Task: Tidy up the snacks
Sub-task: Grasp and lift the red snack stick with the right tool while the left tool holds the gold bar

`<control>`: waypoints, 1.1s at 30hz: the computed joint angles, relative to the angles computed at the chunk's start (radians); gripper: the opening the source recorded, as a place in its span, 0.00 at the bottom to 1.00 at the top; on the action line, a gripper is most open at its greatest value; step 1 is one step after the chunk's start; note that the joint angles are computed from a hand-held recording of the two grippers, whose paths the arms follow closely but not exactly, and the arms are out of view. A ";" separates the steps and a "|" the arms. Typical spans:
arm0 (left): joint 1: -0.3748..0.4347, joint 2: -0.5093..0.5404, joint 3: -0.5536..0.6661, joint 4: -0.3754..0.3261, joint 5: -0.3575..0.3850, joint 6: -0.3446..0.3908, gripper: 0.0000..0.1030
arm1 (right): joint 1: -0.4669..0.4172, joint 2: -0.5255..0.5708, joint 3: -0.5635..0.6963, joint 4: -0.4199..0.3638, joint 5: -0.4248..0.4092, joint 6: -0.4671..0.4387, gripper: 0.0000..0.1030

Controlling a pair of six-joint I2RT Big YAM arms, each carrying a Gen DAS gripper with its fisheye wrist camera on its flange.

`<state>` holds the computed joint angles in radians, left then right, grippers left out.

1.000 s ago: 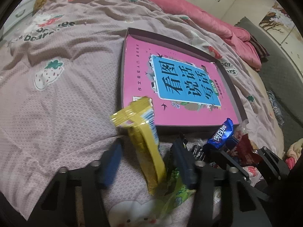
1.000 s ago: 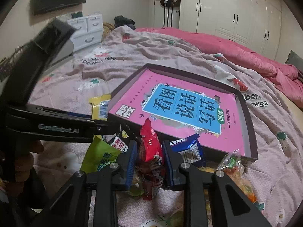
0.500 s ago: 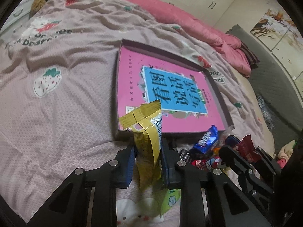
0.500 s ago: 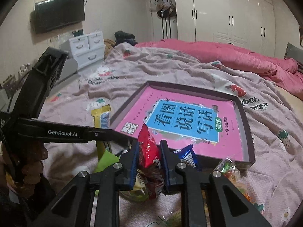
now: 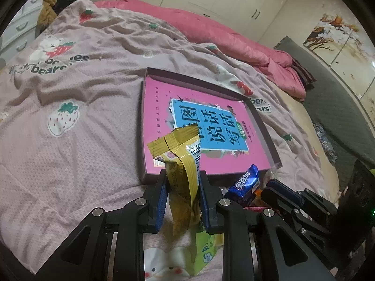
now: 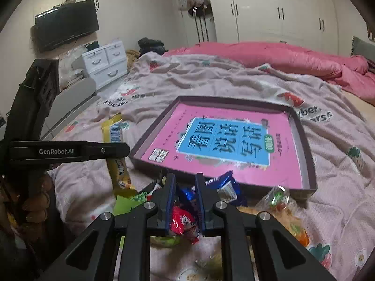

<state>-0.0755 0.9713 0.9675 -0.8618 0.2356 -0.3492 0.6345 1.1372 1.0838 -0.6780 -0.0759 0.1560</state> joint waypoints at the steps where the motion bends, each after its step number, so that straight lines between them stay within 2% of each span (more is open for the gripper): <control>1: -0.001 -0.001 -0.001 0.001 0.000 0.002 0.24 | -0.004 -0.009 -0.003 -0.006 -0.011 -0.002 0.25; 4: -0.001 -0.008 0.000 0.006 -0.004 0.010 0.24 | -0.009 -0.035 -0.014 -0.036 -0.018 0.007 0.50; 5: -0.002 -0.011 0.001 0.007 -0.006 0.014 0.24 | -0.009 -0.045 -0.018 -0.052 -0.019 0.008 0.54; 11: 0.009 -0.017 0.001 0.008 0.014 0.027 0.25 | 0.035 -0.078 -0.030 -0.095 0.019 -0.035 0.54; 16: 0.016 -0.015 -0.001 0.004 0.019 0.036 0.25 | 0.101 -0.046 -0.022 -0.125 0.069 -0.110 0.54; 21: 0.020 0.000 -0.003 -0.002 0.028 0.036 0.25 | 0.130 -0.009 -0.019 -0.164 0.102 -0.144 0.54; 25: 0.032 0.004 -0.007 -0.007 0.040 0.033 0.25 | 0.116 0.023 -0.008 -0.211 0.063 -0.095 0.55; 28: 0.036 0.004 -0.008 -0.008 0.047 0.028 0.25 | 0.103 0.022 -0.006 -0.228 0.069 -0.051 0.55; 30: 0.035 0.002 -0.007 -0.007 0.049 0.028 0.25 | 0.088 0.026 -0.005 -0.242 0.036 -0.028 0.55; 33: 0.032 -0.001 -0.006 -0.009 0.049 0.034 0.25 | 0.088 0.050 0.002 -0.281 0.028 -0.025 0.55</control>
<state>-0.0436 0.9702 0.9619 -0.8710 0.2843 -0.3153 0.7221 1.1870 1.0859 -0.9590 -0.0483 0.1314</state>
